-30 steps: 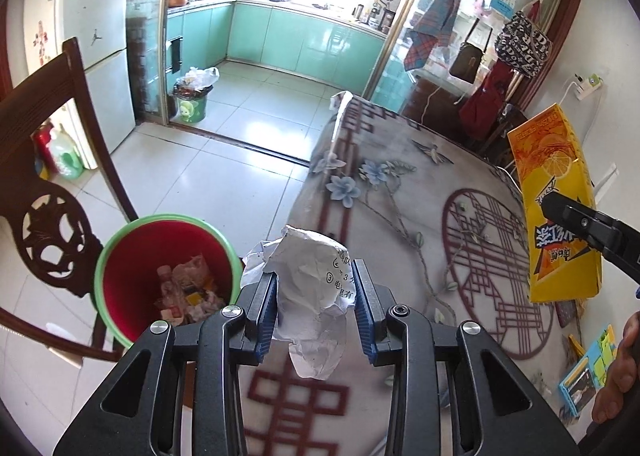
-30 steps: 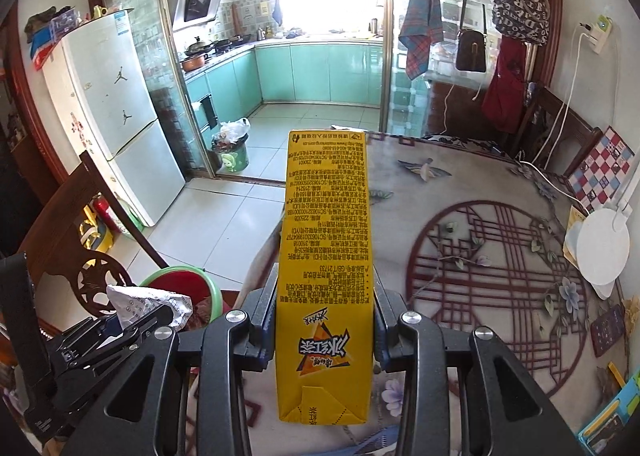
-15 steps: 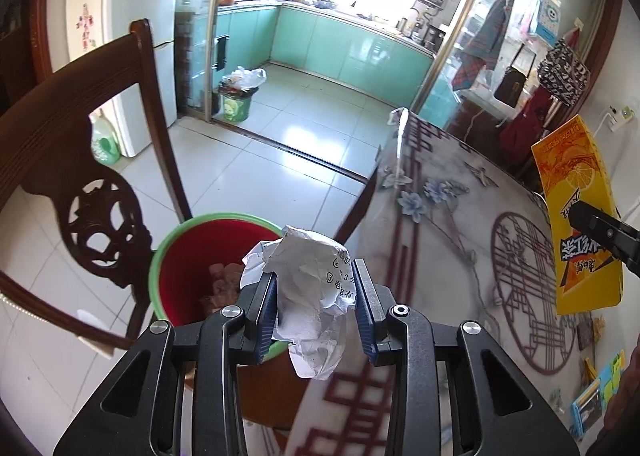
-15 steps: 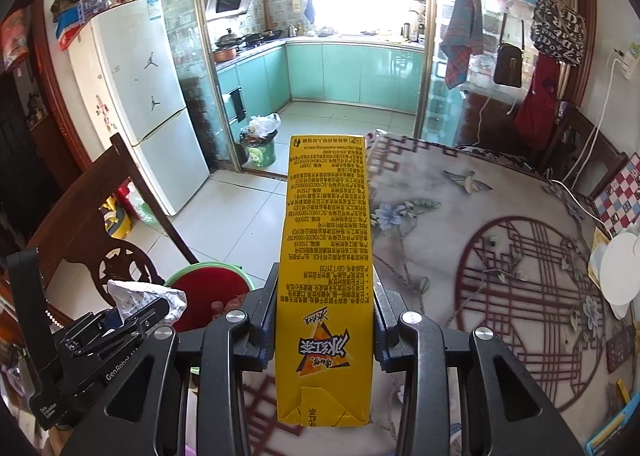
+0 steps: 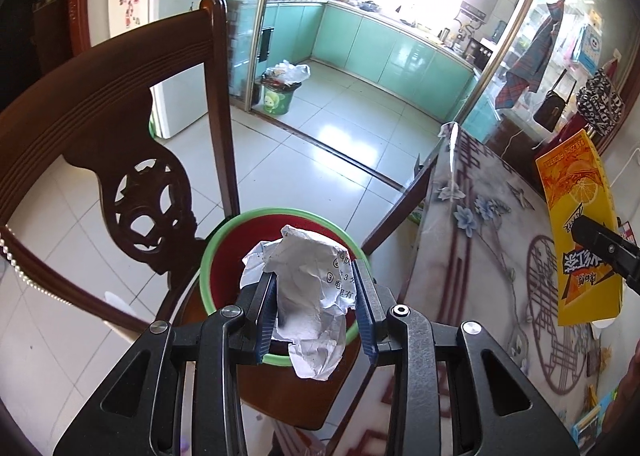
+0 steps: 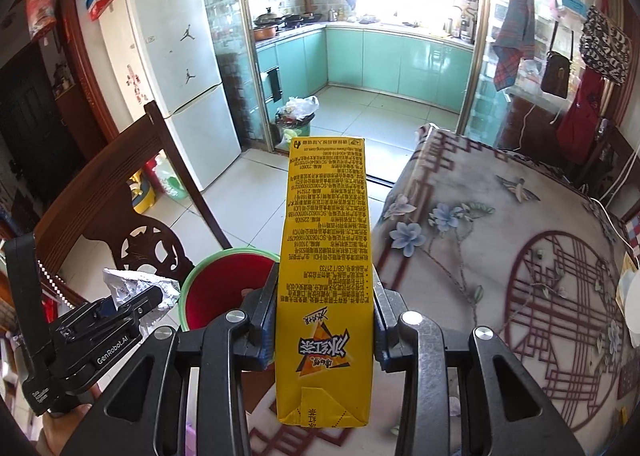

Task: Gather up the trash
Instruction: 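Carry the paper and juice box over the red bucket and open both grippers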

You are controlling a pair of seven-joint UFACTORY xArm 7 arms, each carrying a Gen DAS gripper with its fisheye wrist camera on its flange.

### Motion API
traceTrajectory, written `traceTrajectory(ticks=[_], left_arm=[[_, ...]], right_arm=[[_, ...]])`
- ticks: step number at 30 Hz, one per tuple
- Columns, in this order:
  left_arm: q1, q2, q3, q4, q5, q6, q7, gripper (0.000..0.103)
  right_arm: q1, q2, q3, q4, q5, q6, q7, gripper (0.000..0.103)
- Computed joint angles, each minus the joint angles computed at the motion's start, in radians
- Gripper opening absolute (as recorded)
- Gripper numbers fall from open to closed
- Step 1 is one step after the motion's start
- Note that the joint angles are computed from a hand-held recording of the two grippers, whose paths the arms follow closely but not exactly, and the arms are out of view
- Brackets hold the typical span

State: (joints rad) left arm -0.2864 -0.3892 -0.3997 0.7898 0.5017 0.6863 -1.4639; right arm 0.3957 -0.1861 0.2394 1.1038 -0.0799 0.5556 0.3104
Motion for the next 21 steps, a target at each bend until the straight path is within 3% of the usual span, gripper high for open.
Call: traceTrajectory(ticks=[21], left_arm=[[0.015,0.039,0.035,0.002,0.004,-0.006,0.028,0.035]], right_arm=[[0.039,0.125,-0.012,0.079,0.081,0.005,-0.094,0.035]])
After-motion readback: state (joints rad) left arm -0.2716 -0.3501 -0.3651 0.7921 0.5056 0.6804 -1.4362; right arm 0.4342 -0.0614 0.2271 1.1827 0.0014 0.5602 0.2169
